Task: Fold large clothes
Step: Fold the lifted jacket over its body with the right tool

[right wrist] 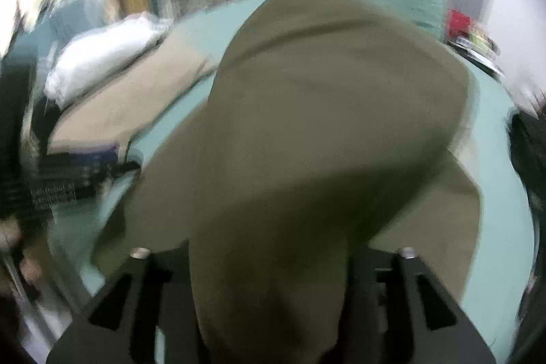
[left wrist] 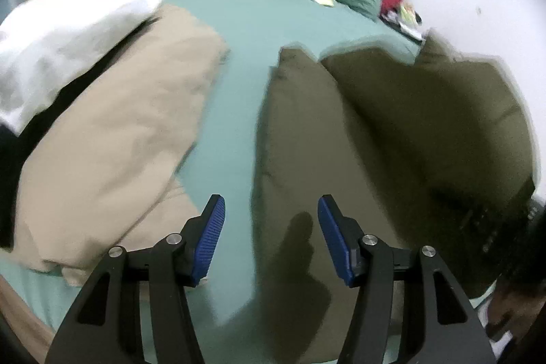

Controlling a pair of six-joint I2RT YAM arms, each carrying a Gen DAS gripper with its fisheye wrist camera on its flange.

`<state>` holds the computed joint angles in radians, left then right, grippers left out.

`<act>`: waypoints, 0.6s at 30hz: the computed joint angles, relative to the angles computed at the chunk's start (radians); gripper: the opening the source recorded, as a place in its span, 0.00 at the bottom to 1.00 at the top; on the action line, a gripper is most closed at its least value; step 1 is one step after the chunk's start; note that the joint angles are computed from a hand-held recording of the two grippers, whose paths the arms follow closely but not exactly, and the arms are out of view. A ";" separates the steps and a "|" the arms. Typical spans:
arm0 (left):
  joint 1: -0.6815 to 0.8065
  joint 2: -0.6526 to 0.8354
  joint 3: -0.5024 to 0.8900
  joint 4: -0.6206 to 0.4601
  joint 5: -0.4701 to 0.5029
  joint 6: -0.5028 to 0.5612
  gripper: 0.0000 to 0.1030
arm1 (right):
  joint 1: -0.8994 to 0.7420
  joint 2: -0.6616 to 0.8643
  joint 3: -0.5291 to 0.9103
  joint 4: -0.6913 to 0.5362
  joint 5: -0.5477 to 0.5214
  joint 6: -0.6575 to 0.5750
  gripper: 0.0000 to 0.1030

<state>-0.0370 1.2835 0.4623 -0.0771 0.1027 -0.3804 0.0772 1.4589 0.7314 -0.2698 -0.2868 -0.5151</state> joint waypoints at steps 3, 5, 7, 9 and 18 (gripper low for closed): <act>0.080 -0.048 -0.015 -0.006 0.048 0.001 0.59 | 0.111 -0.021 -0.059 0.023 0.040 -0.081 0.51; 0.120 -0.079 -0.032 0.001 0.061 0.001 0.59 | 0.169 -0.021 -0.079 0.021 0.065 -0.096 0.79; 0.180 -0.064 -0.032 0.010 0.110 -0.006 0.59 | 0.221 -0.026 -0.118 0.052 0.112 -0.122 0.84; 0.217 -0.061 -0.028 0.029 0.173 -0.019 0.59 | 0.219 -0.047 -0.164 0.082 0.120 -0.171 0.84; -0.016 -0.040 0.159 -0.015 0.214 0.069 0.59 | 0.107 -0.348 -0.270 -0.077 0.010 -0.293 0.87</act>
<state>-0.0526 1.2430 0.6215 -0.0916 0.3163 -0.3114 0.1847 1.1111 0.4613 -0.3468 -0.2772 -0.8081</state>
